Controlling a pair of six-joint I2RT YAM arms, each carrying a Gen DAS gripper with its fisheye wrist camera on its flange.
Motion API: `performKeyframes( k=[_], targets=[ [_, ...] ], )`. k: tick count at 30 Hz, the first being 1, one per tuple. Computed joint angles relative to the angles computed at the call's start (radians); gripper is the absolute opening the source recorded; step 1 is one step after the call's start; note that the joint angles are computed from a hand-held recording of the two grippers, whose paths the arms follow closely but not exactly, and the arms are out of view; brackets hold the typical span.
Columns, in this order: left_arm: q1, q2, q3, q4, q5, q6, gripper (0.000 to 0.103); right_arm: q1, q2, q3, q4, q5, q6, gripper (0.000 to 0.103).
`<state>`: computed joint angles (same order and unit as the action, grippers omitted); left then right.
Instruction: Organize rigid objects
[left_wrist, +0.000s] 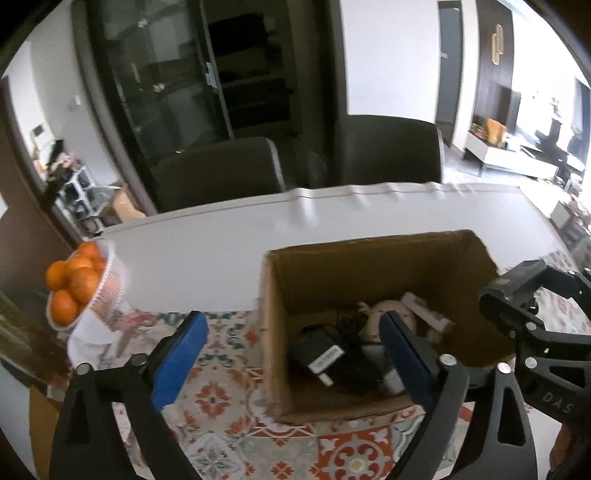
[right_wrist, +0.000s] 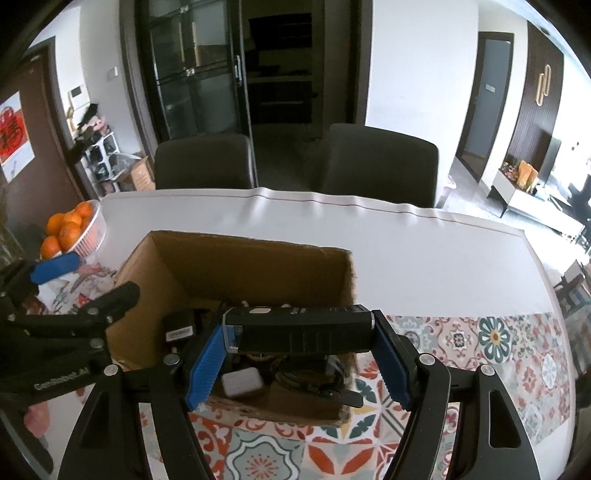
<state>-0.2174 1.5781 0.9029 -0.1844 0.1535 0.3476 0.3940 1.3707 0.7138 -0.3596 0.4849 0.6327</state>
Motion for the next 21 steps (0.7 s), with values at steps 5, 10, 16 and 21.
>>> performKeyframes(
  k=[5, 10, 16, 21],
  targets=[
    [0.05, -0.001, -0.004, 0.01, -0.011, 0.001, 0.1, 0.015, 0.049, 0.032, 0.02, -0.008, -0.014, 0.074],
    [0.093, -0.003, -0.003, 0.011, -0.013, -0.003, 0.1, 0.033, 0.095, 0.081, 0.0, 0.025, -0.006, 0.08],
    [0.129, -0.057, -0.031, 0.004, 0.007, 0.005, 0.102, 0.078, 0.103, 0.13, -0.069, 0.091, 0.024, 0.083],
    [0.169, -0.171, -0.09, -0.018, 0.051, 0.02, 0.103, 0.147, 0.06, 0.136, -0.156, 0.156, 0.101, 0.083]
  ],
)
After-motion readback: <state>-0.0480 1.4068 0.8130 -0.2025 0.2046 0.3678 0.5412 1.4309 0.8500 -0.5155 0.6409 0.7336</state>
